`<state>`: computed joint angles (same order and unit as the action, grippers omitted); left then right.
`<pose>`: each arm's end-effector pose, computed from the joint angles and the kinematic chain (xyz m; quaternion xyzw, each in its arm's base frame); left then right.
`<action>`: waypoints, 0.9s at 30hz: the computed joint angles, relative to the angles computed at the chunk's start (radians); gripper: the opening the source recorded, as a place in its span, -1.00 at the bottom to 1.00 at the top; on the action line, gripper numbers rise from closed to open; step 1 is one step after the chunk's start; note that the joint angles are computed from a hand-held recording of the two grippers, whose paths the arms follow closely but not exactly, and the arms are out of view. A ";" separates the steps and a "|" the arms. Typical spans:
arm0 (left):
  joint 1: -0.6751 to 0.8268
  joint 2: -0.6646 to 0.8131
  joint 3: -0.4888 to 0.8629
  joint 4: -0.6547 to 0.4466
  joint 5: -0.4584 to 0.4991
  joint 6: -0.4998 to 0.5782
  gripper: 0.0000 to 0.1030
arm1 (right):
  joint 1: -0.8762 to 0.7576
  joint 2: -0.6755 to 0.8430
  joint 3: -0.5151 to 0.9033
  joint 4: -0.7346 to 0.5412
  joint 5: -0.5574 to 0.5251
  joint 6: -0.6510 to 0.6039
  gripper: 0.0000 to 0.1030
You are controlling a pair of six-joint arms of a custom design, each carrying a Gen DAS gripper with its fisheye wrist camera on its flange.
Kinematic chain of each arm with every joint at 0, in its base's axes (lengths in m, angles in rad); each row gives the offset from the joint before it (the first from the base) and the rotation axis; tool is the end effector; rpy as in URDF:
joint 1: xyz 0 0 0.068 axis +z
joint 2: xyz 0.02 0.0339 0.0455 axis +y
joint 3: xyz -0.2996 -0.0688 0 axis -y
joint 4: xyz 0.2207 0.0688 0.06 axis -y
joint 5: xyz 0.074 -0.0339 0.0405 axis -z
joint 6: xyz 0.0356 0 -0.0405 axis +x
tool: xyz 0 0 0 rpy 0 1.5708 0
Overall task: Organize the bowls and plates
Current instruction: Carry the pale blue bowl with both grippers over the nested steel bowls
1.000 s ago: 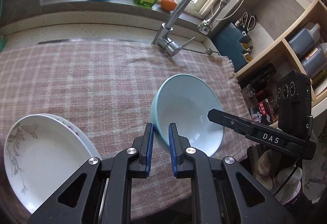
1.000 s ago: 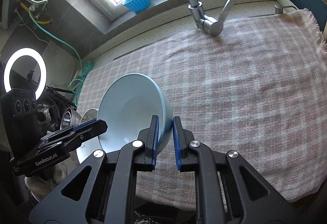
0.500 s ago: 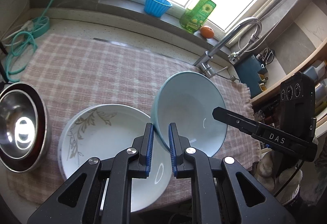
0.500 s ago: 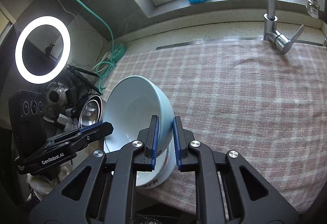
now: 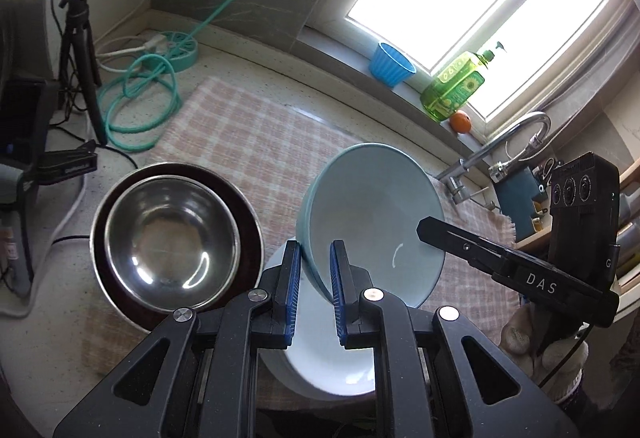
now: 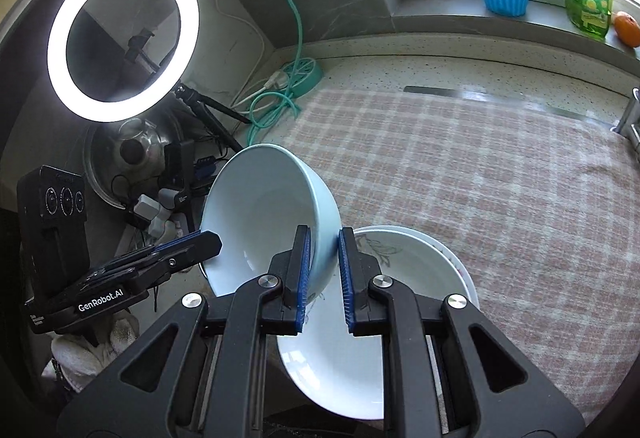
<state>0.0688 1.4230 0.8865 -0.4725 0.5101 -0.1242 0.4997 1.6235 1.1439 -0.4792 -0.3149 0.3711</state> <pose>0.2528 0.0000 0.2597 -0.0200 0.9321 -0.2497 0.2614 0.2767 0.1636 0.2758 -0.1077 0.9368 0.2611 0.2067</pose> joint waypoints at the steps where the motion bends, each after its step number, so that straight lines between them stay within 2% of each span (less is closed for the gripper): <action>1: 0.024 0.001 0.000 -0.004 0.005 0.011 -0.75 | 0.018 0.016 0.013 0.004 0.005 0.005 -0.72; 13: 0.271 0.059 0.002 -0.045 0.043 0.151 -0.75 | 0.189 0.248 0.209 -0.005 0.053 0.025 -0.72; 27: 0.350 0.137 -0.011 -0.050 0.039 0.227 -0.75 | 0.264 0.402 0.324 -0.052 0.104 0.026 -0.70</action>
<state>0.4189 1.5598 0.8756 -0.5221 0.5494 0.1024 0.7633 2.0251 1.4680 -0.5316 -0.2110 0.3976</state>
